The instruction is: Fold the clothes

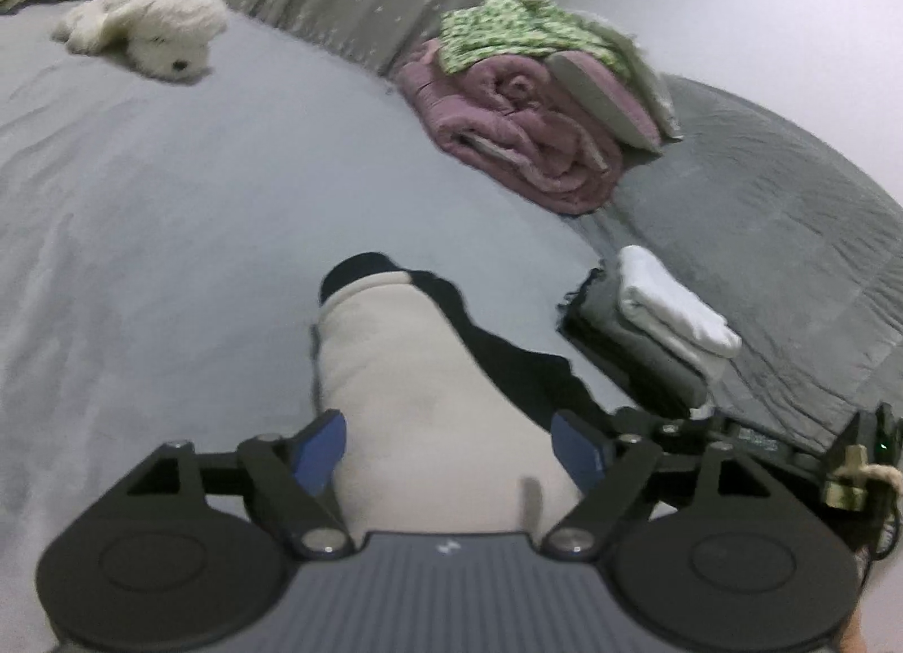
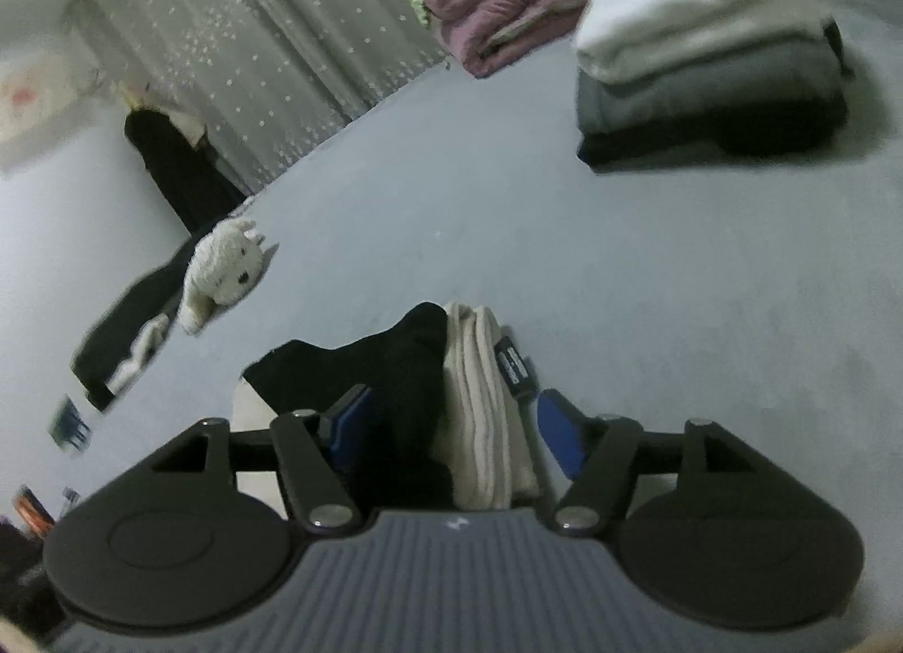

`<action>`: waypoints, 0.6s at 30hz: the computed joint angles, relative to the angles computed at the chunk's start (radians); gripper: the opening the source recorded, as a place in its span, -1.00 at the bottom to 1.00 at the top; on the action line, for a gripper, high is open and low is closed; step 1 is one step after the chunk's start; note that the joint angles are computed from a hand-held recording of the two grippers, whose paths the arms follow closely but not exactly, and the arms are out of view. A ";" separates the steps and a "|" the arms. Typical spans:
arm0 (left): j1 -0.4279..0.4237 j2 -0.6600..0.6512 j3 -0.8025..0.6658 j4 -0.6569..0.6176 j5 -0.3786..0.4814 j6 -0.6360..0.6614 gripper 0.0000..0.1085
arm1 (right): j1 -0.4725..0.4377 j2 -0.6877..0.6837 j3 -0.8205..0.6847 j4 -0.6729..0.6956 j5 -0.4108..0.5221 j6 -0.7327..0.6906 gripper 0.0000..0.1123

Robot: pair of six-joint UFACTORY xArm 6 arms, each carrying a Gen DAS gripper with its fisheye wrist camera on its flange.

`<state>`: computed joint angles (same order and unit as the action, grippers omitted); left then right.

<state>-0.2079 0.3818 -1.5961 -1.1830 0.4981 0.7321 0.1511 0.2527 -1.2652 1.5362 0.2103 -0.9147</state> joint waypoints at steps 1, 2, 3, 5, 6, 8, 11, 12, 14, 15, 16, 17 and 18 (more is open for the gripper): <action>0.001 0.007 -0.008 0.031 0.001 -0.033 0.53 | -0.010 -0.004 0.004 0.006 0.022 0.016 0.25; 0.002 0.015 -0.016 0.063 0.002 -0.067 0.53 | -0.019 -0.006 0.007 0.008 0.042 0.035 0.27; 0.003 0.023 -0.024 0.095 0.004 -0.100 0.54 | -0.027 -0.008 0.010 0.004 0.061 0.054 0.30; 0.006 0.039 -0.042 0.153 0.023 -0.164 0.55 | -0.037 -0.012 0.016 -0.018 0.087 0.092 0.34; 0.006 0.045 -0.049 0.176 0.030 -0.188 0.55 | -0.038 -0.013 0.018 -0.029 0.094 0.106 0.34; 0.005 0.055 -0.058 0.213 0.038 -0.229 0.57 | -0.039 -0.019 0.024 -0.045 0.100 0.119 0.34; 0.009 0.063 -0.068 0.222 0.050 -0.252 0.59 | -0.039 -0.026 0.032 -0.060 0.100 0.127 0.36; 0.010 0.067 -0.072 0.225 0.053 -0.260 0.60 | -0.039 -0.027 0.034 -0.063 0.099 0.130 0.37; 0.012 0.071 -0.080 0.231 0.058 -0.272 0.62 | -0.039 -0.027 0.036 -0.070 0.097 0.136 0.39; 0.012 0.072 -0.081 0.232 0.059 -0.273 0.63 | -0.039 -0.027 0.037 -0.073 0.096 0.139 0.40; 0.012 0.073 -0.082 0.233 0.060 -0.275 0.63 | -0.040 -0.027 0.038 -0.077 0.095 0.142 0.41; 0.013 0.075 -0.084 0.234 0.061 -0.276 0.63 | -0.040 -0.027 0.038 -0.080 0.094 0.145 0.41; 0.013 0.076 -0.085 0.236 0.062 -0.277 0.64 | -0.040 -0.027 0.039 -0.084 0.093 0.149 0.42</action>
